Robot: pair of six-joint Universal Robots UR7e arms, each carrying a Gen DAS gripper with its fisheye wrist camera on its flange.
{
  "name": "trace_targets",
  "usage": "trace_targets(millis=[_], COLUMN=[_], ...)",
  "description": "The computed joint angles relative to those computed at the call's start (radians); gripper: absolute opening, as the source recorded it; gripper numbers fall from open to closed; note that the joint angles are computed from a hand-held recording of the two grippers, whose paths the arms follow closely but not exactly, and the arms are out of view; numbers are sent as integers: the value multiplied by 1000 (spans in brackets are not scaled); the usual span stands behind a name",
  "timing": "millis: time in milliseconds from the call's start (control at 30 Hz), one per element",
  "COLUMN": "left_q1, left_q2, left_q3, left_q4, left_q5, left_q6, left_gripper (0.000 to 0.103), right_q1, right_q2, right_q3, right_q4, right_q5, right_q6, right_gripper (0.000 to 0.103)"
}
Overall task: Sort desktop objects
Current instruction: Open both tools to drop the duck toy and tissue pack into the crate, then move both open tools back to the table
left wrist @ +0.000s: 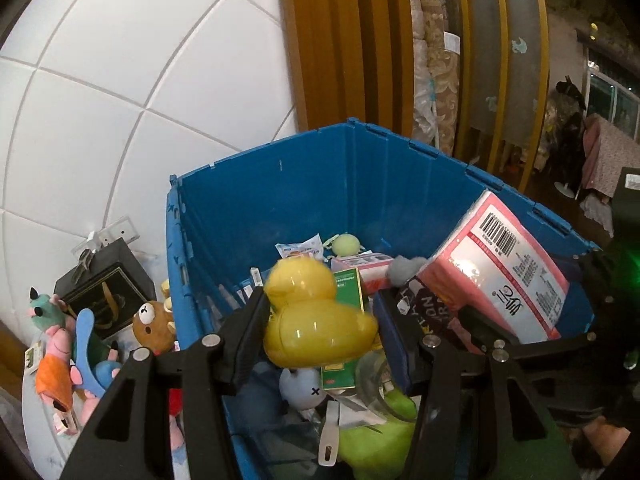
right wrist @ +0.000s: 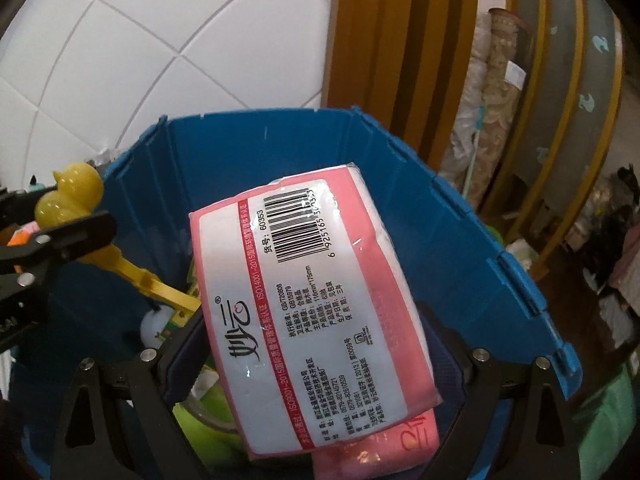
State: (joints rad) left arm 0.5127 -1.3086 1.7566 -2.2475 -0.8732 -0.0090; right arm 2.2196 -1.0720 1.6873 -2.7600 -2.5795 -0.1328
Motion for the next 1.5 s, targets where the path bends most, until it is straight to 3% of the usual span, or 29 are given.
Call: trace_targets(millis=[67, 100, 333, 600, 933, 1267, 1500], left_q1=[-4, -3, -4, -8, 15, 78, 163], left_q2=[-5, -6, -23, -81, -190, -304, -378], left_q3=[7, 10, 26, 71, 110, 132, 132], left_q4=[-2, -8, -17, -72, -137, -135, -118], left_q5=[15, 17, 14, 13, -4, 36, 68], left_q6=[-2, 4, 6, 43, 69, 86, 107], left_gripper=[69, 70, 70, 70, 70, 70, 70], right_q1=[-4, -5, 4, 30, 117, 197, 235], right_q2=[-2, -1, -1, -1, 47, 154, 251], right_q3=[0, -3, -5, 2, -24, -100, -168], right_q4=[18, 17, 41, 32, -12, -43, -65], right_q5=[5, 6, -17, -31, -36, 6, 88], right_q6=[6, 0, 15, 24, 3, -7, -39], right_gripper=[95, 96, 103, 103, 103, 103, 103])
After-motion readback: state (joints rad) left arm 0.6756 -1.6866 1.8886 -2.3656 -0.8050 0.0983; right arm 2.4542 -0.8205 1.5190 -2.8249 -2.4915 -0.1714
